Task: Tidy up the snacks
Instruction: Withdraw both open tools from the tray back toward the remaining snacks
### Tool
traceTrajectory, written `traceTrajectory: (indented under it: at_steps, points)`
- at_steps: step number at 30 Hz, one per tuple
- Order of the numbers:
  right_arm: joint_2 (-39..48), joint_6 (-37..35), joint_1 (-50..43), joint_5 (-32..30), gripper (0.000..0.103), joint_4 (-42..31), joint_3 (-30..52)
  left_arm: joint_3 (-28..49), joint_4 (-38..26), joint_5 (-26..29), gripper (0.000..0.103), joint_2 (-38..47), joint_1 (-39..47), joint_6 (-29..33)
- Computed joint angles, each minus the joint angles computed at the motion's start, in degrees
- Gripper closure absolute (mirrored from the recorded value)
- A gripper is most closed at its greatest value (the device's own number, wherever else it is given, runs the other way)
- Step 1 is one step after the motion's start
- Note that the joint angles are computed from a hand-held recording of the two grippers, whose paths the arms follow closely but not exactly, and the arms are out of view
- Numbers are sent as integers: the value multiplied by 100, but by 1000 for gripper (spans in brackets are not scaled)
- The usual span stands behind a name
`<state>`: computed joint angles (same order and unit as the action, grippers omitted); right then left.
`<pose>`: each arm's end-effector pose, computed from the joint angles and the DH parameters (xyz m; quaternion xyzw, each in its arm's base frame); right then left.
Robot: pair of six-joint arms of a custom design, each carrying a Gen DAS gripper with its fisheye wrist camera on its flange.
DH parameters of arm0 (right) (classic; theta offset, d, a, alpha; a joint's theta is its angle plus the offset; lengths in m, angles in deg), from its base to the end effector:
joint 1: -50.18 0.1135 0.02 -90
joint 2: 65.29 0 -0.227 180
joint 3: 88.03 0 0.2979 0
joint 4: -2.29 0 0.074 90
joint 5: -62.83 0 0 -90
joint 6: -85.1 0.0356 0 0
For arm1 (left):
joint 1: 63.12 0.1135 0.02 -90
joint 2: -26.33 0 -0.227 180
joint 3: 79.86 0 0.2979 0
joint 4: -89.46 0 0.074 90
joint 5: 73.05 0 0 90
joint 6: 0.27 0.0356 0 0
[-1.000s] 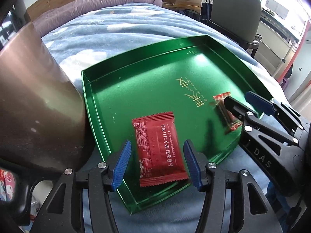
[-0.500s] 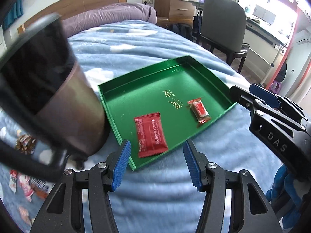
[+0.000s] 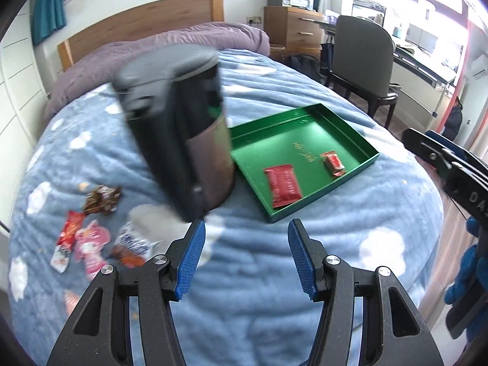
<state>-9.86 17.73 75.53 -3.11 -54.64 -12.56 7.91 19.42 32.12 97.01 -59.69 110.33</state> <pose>0.2378 0.0966 0.3386 0.0724 0.8768 0.0074 0.4753 0.2950 0.0083 0.3288 0.1818 0.9231 -0.0569 0.3341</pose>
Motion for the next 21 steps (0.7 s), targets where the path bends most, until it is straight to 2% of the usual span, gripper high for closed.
traceTrajectory:
  at_steps: [11,21]
  points:
    - [106,571,1629,1043,42,-574,634,28,-412,740,52,-475,1769,978]
    - [622,1065,2852,1767,41,-900,1220,347,-673,1504,51,-165,3482,1851]
